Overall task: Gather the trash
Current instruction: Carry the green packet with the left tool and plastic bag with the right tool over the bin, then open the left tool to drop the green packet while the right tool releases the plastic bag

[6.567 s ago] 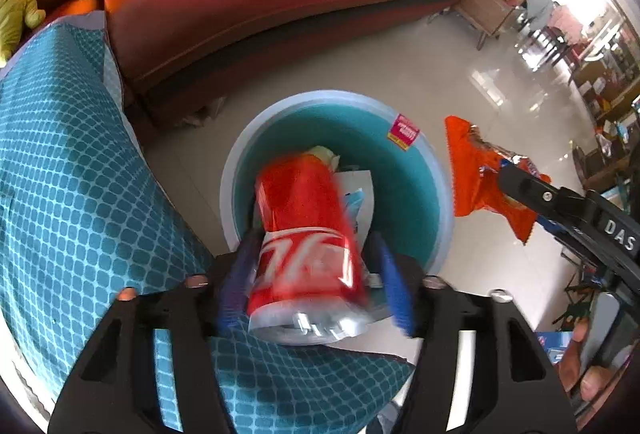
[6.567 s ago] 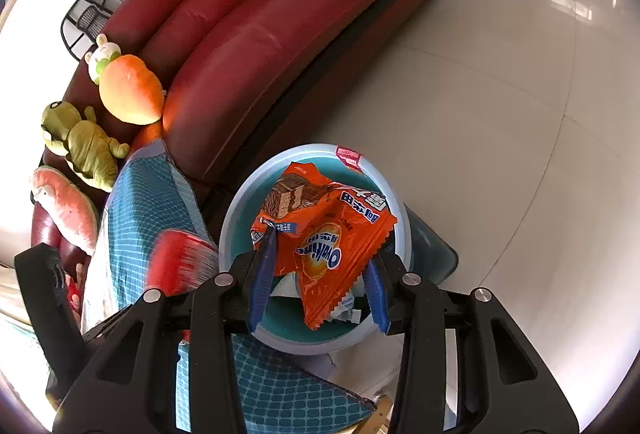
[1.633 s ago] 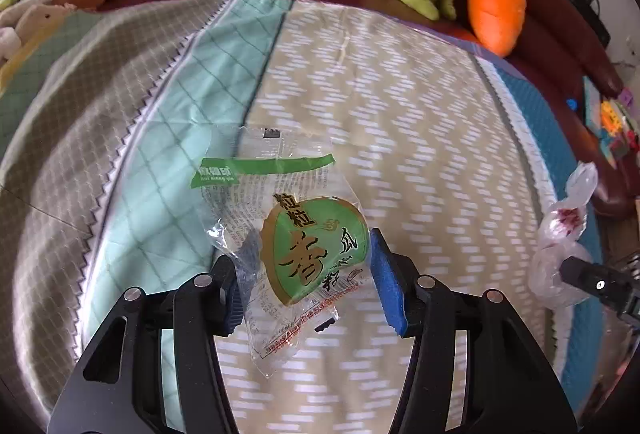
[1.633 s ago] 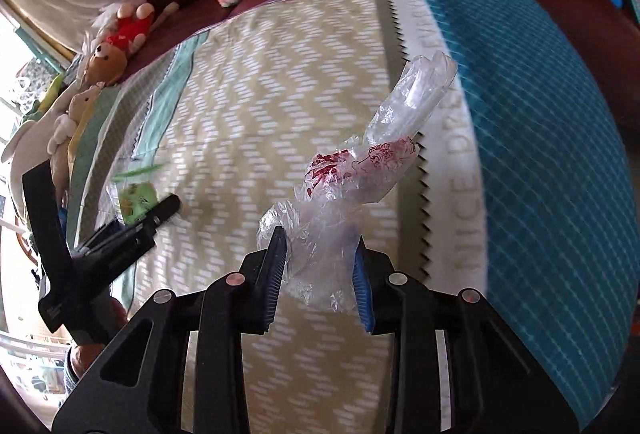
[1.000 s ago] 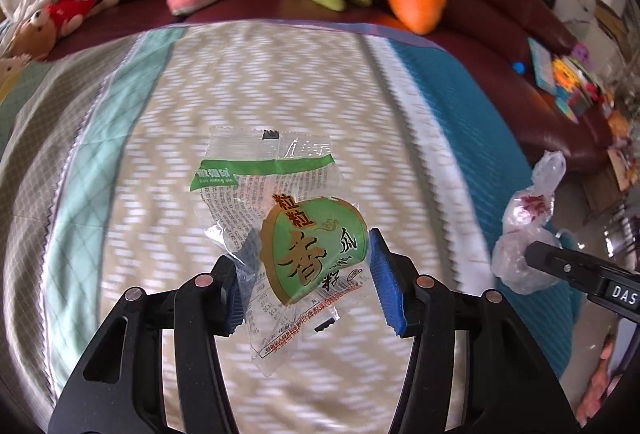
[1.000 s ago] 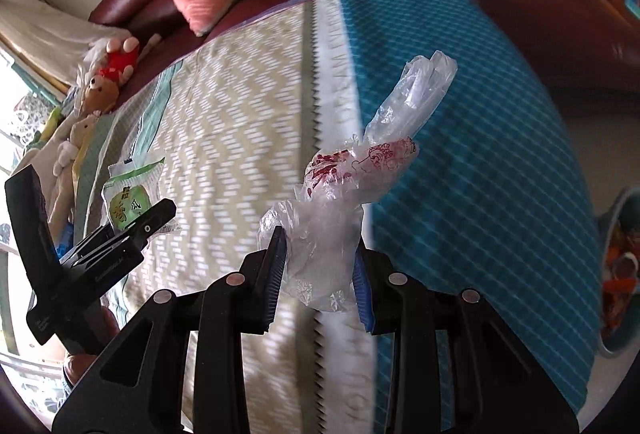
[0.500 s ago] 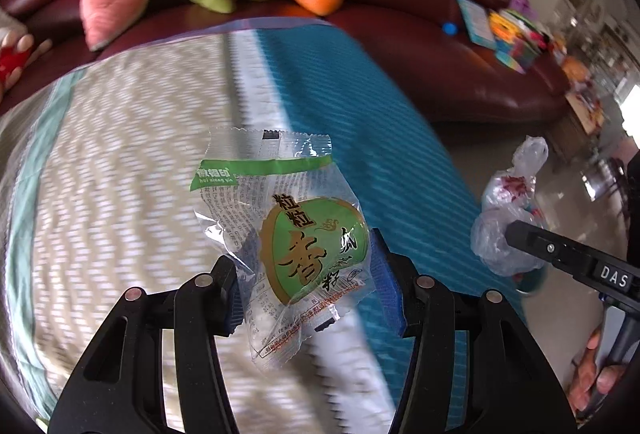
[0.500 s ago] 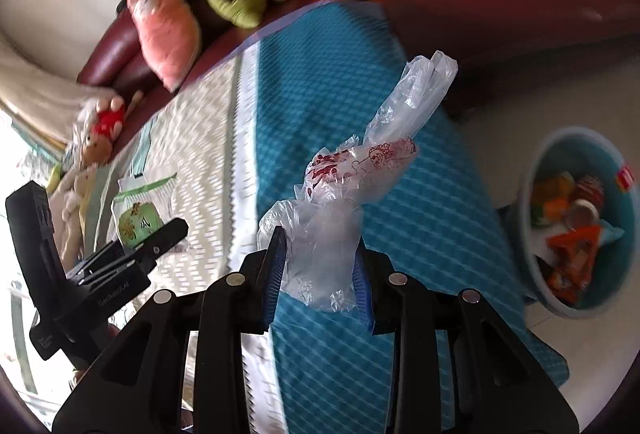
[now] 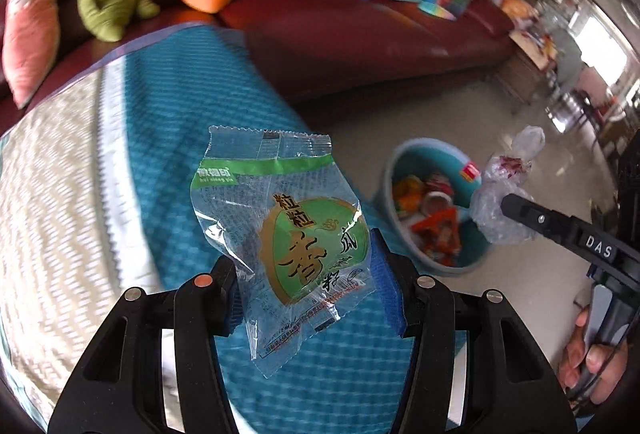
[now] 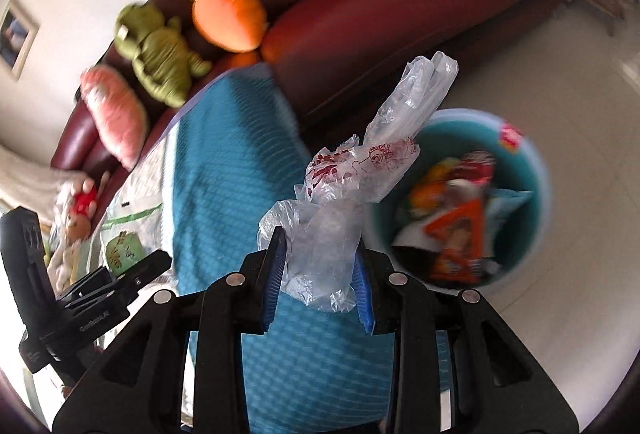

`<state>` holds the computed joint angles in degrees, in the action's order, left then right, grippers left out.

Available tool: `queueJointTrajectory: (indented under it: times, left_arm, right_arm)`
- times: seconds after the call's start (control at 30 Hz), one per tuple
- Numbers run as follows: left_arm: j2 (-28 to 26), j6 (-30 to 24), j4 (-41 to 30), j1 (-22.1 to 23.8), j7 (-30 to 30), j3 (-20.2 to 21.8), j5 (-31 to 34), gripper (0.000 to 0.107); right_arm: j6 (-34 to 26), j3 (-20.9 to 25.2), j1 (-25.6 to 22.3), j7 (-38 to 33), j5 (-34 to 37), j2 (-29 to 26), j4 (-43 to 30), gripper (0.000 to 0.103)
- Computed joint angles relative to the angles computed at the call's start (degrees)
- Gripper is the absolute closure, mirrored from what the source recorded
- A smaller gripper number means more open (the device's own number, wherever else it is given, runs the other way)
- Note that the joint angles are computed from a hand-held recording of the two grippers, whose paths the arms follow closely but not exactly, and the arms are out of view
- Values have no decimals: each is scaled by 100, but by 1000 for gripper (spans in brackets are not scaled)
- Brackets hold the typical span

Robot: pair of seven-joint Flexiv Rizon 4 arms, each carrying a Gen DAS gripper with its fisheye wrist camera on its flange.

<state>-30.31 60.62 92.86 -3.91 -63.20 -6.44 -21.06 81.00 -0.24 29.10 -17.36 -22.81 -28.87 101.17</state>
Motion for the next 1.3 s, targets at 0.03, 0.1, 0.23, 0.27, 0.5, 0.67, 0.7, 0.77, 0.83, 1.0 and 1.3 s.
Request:
queueJointTrajectory:
  times: [0.03,0.1,0.23,0.27,0.5,0.67,0.7,0.77,0.83,1.0,1.3]
  left_arm:
    - [-43,-44,-64,-52,-27,-11,32,52]
    - [-165,-157,-241,-185,-92,-20,135,52]
    - [-359,-330,-518,-420,-234,-19,322,52]
    - [-424,-384,-603,-470,-264,-17,368,52]
    - [-833,-732,-1148,-739,-479,12,619,52]
    - [-1151,-1043,-1582,-871,-587,4,729,51]
    - [-1207,-1098,-1663,-894,-599,-1,742,51]
    - [-1320,-1204,-1818,-936,-612,-20,757,51]
    - [-1427,-1311,-1967,-980,-623,-36,765,51]
    - [-1699,-1550,-2308,-1032,-573,-78,760,47]
    - [-1758,-1590,-2360,-1097,-537,28,910,20]
  right_arm:
    - [72,-88,21,63,-20,62,117,73]
    - [239,-375,117,285,-130,217,413,73]
    - [493,-685,153,567,-319,407,818,73]
    - [541,-729,143,609,-343,430,886,73]
    - [680,-544,-177,509,-140,364,1004,72]
    - [634,-322,-416,279,135,281,953,71]
    - [614,-283,-456,227,182,273,940,71]
    - [531,-194,-548,118,272,245,888,71]
    - [461,-126,-621,30,355,240,868,71]
    - [262,-8,-775,-129,517,218,795,71]
    - [14,189,-951,-387,713,84,545,71]
